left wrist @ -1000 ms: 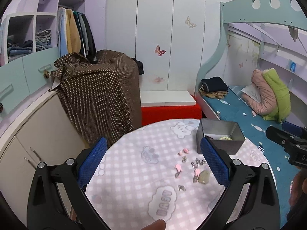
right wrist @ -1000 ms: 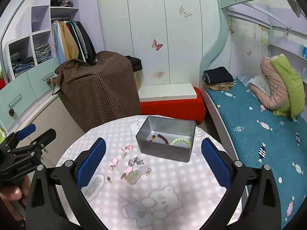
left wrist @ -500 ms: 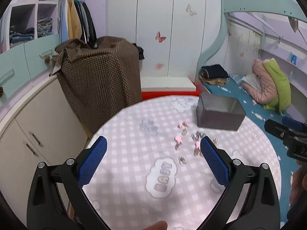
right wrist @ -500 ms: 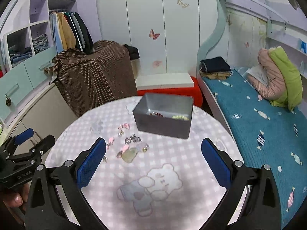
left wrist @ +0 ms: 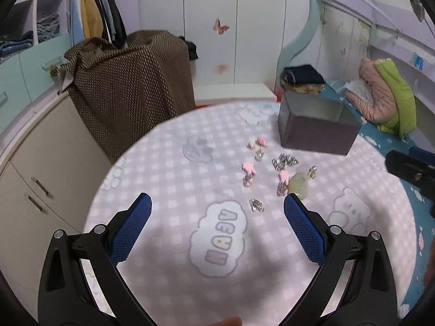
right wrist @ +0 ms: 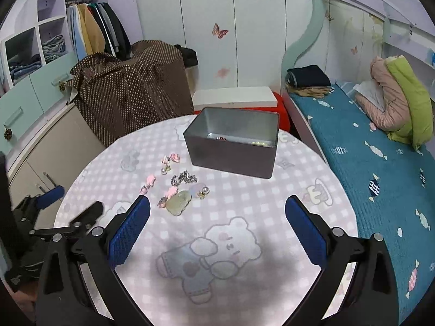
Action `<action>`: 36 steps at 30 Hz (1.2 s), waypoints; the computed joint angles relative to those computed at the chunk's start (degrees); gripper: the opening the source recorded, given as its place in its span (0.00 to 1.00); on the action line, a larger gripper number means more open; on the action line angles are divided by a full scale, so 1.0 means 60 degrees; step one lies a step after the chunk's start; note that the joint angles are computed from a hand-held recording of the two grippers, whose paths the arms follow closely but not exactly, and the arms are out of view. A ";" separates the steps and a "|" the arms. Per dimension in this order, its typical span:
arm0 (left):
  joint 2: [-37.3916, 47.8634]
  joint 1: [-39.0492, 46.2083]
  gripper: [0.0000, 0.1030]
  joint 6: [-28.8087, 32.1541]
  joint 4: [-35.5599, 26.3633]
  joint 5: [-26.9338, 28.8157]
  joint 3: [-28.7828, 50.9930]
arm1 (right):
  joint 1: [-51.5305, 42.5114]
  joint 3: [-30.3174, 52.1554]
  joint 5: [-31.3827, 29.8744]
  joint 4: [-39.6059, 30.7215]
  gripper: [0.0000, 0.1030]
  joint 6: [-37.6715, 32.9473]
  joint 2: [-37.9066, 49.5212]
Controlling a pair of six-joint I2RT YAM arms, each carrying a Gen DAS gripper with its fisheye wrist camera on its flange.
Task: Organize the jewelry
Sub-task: 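Move both open tools back over the small charms, then grasp a small silver charm with the left tool while the right tool grasps a pearl earring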
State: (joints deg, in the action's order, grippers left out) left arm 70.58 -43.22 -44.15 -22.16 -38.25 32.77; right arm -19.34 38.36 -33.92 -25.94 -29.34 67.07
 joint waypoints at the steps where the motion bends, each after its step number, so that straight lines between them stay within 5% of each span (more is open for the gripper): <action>1: 0.0296 0.0234 0.95 0.0156 0.0336 0.0255 -0.0026 | 0.0075 0.0012 0.0071 0.0051 0.93 0.0044 0.0095; 13: 0.2614 0.1801 0.94 0.1072 0.2364 0.1994 0.0143 | 0.0617 0.0113 0.0747 0.0898 0.93 0.0253 0.1508; 16: 0.2822 0.2000 0.74 0.1228 0.2505 0.2411 0.0209 | 0.0855 0.0069 0.0930 0.1195 0.93 0.0332 0.1726; 22: 0.2859 0.1957 0.62 0.1389 0.2667 0.2466 0.0180 | 0.1166 0.0261 0.1220 0.1645 0.93 0.0574 0.2513; 30: 0.2553 0.2393 0.28 0.1917 0.3102 0.3196 -0.0046 | 0.1523 0.0439 0.1551 0.2042 0.92 0.0753 0.3105; 36: 0.2147 0.2332 0.22 0.1901 0.3111 0.3368 -0.0342 | 0.1838 0.0532 0.1807 0.2266 0.87 0.0877 0.3538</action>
